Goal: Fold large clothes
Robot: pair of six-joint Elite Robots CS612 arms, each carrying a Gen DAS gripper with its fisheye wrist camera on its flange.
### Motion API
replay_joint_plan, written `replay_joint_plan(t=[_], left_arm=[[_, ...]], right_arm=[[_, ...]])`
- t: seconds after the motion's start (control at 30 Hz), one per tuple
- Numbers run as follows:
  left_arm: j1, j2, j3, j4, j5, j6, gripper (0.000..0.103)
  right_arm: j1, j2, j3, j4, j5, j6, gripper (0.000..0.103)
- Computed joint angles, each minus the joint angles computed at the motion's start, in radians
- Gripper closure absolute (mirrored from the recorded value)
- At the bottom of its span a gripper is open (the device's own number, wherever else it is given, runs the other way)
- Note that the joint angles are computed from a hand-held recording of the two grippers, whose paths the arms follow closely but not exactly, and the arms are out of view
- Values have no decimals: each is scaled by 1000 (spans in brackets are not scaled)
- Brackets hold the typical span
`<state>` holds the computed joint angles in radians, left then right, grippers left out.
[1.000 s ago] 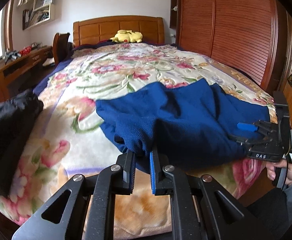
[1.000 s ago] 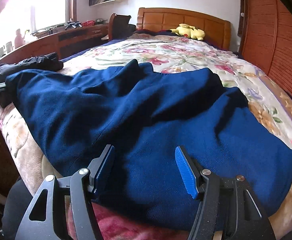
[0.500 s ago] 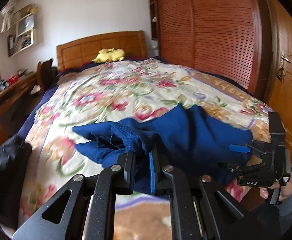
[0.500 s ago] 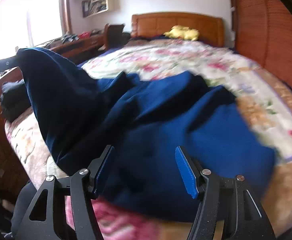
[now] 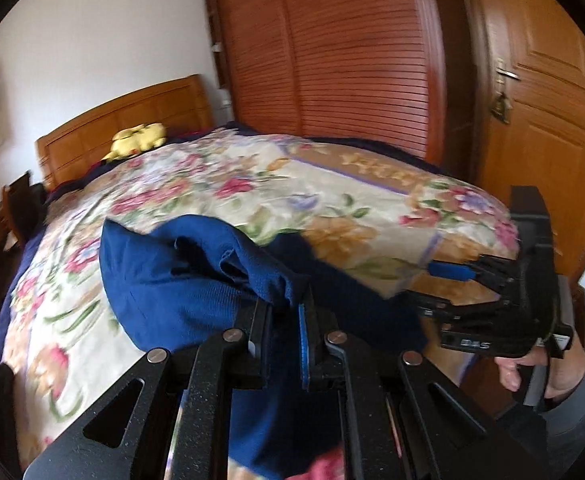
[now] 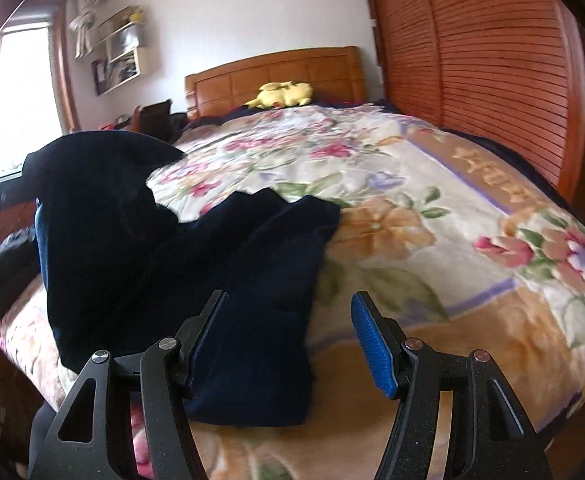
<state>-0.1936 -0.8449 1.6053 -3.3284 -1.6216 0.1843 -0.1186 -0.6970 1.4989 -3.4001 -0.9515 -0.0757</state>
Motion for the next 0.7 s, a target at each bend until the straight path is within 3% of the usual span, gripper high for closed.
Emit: replay_joint_plan(t=[0.17,0.47,0.53,0.57,0.7], left_arm=[[-21,4,-4,47,-77,9,92],[-17,-2,6,117,-79,-2,88],[-7,-4,13,98,-120,-16,71],[3,-7,22,74,-164,-32,58],[15,-24,59,-11,-163,-52,33]], right_arm=[[-5,-8,27,-26,-7,23,38],[-4,-10,24,-1,-26,0,38],[-4,-9,21,-5,-29,5,38],[-4,-8,19,-7,-27,5,38],[-4,-7,16,-8,-22,0,38]])
